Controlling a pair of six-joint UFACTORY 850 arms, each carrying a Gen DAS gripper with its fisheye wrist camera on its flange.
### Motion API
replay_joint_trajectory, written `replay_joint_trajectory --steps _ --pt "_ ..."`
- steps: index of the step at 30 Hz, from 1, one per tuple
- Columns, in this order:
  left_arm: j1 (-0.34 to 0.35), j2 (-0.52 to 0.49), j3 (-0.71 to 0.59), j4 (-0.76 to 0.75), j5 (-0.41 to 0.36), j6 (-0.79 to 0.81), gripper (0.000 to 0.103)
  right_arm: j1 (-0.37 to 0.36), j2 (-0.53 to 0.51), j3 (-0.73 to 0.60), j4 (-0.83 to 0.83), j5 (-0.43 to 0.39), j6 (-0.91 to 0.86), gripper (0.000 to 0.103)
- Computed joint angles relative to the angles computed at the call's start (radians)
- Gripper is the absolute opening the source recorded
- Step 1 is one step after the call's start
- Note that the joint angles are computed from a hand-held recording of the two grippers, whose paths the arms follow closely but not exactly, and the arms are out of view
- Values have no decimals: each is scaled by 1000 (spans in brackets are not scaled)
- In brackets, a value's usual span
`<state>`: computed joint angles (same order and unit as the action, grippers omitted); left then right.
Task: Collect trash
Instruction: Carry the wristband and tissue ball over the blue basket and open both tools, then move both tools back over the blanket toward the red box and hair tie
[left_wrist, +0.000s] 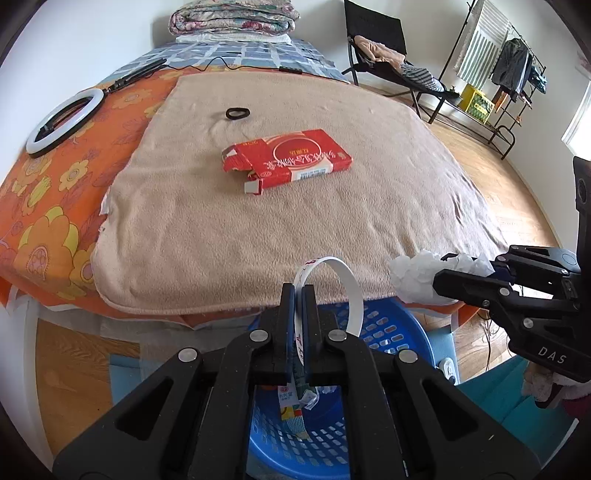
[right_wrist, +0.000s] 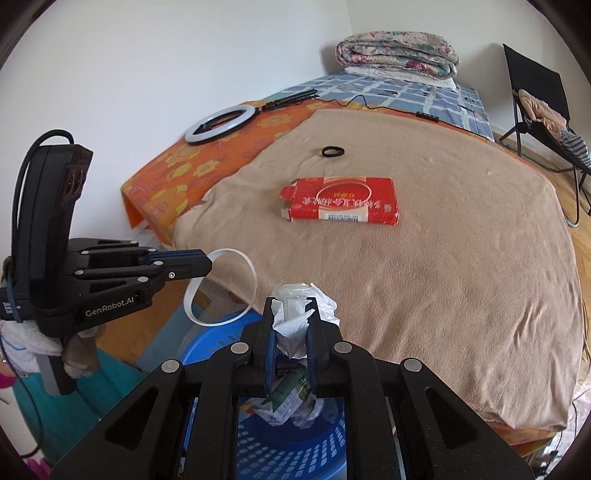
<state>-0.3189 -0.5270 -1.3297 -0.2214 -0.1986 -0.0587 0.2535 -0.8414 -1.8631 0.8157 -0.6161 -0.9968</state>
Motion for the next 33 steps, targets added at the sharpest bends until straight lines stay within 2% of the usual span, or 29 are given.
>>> replay_joint_trajectory --steps 10,19,23,25,28,30,33 --pt "-18 -25 25 -51 -33 65 1 5 21 103 -29 12 -11 12" --pt "-13 -52 17 -93 -74 99 1 0 -9 99 -86 -13 49 13" --pt "-12 -64 6 -95 -91 98 7 1 -24 87 -118 -27 81 14" --pt "-12 -69 1 -87 -96 91 11 2 -32 79 -133 -34 99 18" --pt "-13 -71 0 -75 -92 74 34 2 -41 71 -146 -39 119 33" --pt "-13 -69 1 -69 -89 66 35 2 -41 72 -146 -33 122 45" --pt "-11 -70 0 -66 -88 57 35 3 -40 72 -154 -21 131 45"
